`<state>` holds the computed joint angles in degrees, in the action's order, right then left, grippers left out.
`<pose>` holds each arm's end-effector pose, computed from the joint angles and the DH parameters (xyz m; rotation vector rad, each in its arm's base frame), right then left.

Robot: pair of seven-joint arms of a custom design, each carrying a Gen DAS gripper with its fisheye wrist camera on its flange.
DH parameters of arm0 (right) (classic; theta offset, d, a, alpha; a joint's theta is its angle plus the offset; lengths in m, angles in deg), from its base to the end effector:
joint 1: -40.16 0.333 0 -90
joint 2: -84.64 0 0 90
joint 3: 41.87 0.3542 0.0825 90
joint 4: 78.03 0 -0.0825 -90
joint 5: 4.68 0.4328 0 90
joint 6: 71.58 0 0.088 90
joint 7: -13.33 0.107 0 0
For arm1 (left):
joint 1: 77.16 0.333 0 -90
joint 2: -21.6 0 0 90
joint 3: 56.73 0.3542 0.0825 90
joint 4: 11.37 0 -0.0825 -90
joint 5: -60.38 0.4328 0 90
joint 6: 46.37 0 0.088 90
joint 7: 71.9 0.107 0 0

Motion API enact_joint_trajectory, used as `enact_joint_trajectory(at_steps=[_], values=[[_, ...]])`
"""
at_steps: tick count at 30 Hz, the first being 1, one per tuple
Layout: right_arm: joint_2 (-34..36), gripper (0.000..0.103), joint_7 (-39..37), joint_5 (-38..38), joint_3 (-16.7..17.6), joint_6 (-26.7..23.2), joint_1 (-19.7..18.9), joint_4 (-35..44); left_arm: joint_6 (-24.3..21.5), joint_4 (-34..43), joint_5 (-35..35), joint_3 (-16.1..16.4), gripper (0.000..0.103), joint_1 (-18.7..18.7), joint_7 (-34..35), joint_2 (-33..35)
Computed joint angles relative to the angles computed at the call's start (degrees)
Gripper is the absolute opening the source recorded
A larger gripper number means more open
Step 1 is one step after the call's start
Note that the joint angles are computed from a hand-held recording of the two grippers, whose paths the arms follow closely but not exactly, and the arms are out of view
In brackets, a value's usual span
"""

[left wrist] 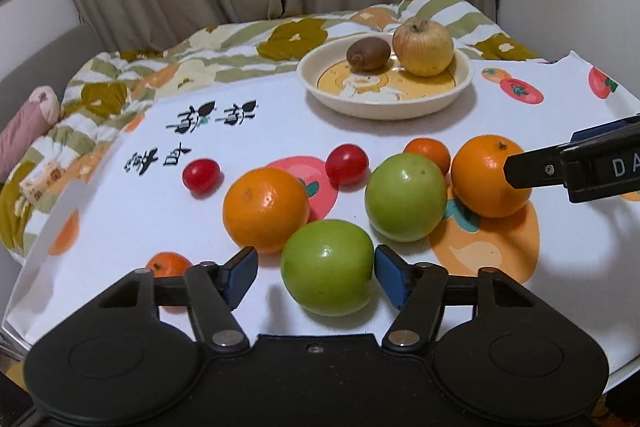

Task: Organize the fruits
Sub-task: 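Grasp the green apple with the left tool while the right tool grasps the large orange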

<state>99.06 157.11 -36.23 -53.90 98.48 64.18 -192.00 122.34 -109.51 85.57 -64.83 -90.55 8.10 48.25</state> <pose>0.6641 0.1869 0.4237 -1.5644 1.9025 -0.6098 0.7116 -0.2921 0.4169 -1.2124 2.1830 -0.7524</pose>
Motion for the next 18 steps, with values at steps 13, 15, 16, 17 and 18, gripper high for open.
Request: enact_joint_trajectory(at_steps=[13,15,16,17,18], values=[[2.45,0.097,-8.16,7.5,0.51,0.92,-0.07,1.99,-1.4,0.6,-5.66,-3.5,0.055,2.37,4.63,0.47],[2.8,0.095,-9.6,8.81,0.76,0.78,-0.19,2.3,-1.42,0.54,-5.97,-3.52,0.055,2.38,4.91,0.4],[2.99,0.095,-10.55,9.76,1.12,0.89,-0.47,2.4,-1.4,0.54,-6.05,-3.46,0.055,2.32,4.97,0.39],[3.17,0.095,-11.33,10.65,1.3,0.99,-0.61,2.53,-1.41,0.57,-6.09,-3.38,0.055,2.24,5.02,0.4],[3.32,0.094,-11.99,11.3,1.29,1.01,-0.53,2.63,-1.37,0.51,-6.12,-3.35,0.055,2.22,5.09,0.36]])
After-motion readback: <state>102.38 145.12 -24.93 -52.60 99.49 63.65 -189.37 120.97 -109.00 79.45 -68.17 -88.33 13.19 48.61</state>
